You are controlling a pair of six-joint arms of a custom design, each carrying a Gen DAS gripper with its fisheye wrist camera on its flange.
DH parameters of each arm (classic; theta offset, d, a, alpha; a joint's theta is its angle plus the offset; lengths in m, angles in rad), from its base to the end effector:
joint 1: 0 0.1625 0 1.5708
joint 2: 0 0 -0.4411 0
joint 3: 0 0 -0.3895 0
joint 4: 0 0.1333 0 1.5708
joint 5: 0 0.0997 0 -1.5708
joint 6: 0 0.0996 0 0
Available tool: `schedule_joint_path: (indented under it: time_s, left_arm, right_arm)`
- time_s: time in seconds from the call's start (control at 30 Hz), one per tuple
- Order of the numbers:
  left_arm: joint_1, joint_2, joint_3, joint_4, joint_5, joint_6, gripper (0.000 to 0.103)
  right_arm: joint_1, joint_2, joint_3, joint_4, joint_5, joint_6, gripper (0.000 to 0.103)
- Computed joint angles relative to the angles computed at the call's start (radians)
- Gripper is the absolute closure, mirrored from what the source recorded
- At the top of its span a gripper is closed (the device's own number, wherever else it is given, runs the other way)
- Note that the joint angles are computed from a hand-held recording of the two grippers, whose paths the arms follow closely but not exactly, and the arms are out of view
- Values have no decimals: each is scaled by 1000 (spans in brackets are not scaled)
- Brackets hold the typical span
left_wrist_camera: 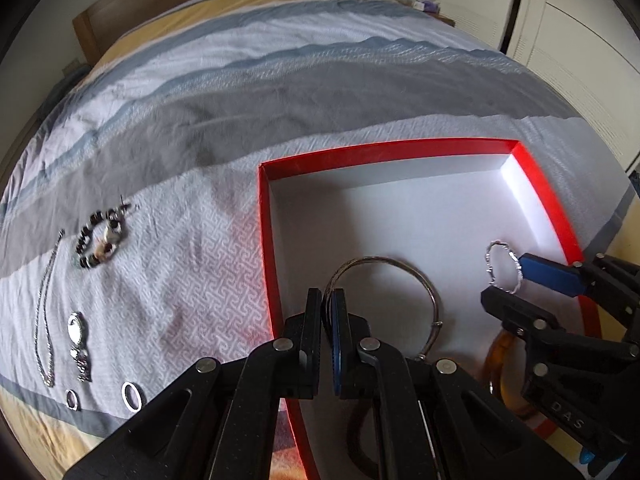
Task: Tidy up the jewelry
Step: 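Carry the silver bangle and twisted hoop into the red box and release both, then withdraw both tools from the box toward the remaining jewelry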
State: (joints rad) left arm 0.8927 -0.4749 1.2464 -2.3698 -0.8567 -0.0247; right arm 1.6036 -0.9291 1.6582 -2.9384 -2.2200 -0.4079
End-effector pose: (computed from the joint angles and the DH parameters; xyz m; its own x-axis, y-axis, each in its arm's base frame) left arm -0.3305 -0.7267 0.0201 -0.6151 0.4407 -0.6538 0.6121 0.7896 -0.0437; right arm 0.0954 -0.6791 0.2521 -0.7312 -0.0118 0.6820 -0.3447 0.8692 -0.3545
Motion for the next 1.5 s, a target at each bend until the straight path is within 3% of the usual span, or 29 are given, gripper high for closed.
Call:
schedule_joint_path:
  time_s: [0.23,0.47,0.6,0.73,0.83,1.03,1.23,1.37,1.5]
  left_arm:
    - [4,5,-17,30,7,-46,97]
    - [13,-3,-47,87,-58,-111,93]
    - [-2,-43,-6,42,-85,-108,85]
    - [-41,-114,78,-61,-87,-83,85]
    - [-73,-171,140,-123,-64,-54,85]
    - [-138,-318,240,-134,-18,-40,85]
    - [-185,-484,360,-195,47,12,85]
    - [-211,-587,418,-153,108,11,85]
    - [-224,-688,460,-68,149,-52,61]
  right_arm:
    - [9,16,-25,34,-53,-60,64]
    - [18,-2,-33,94,-92,-21,64]
    - [34,-44,6,72,-101,0,64]
    - [65,-114,66,32,-101,39,63]
    - [105,-166,115,-14,-104,58,58]
    - [223,-242,178,-67,-116,86,58]
    - [354,-259,195,-124,-141,72,58]
    - [438,-254,201,-163,-162,60,58]
    - [505,-250,217,-194,-171,61,57]
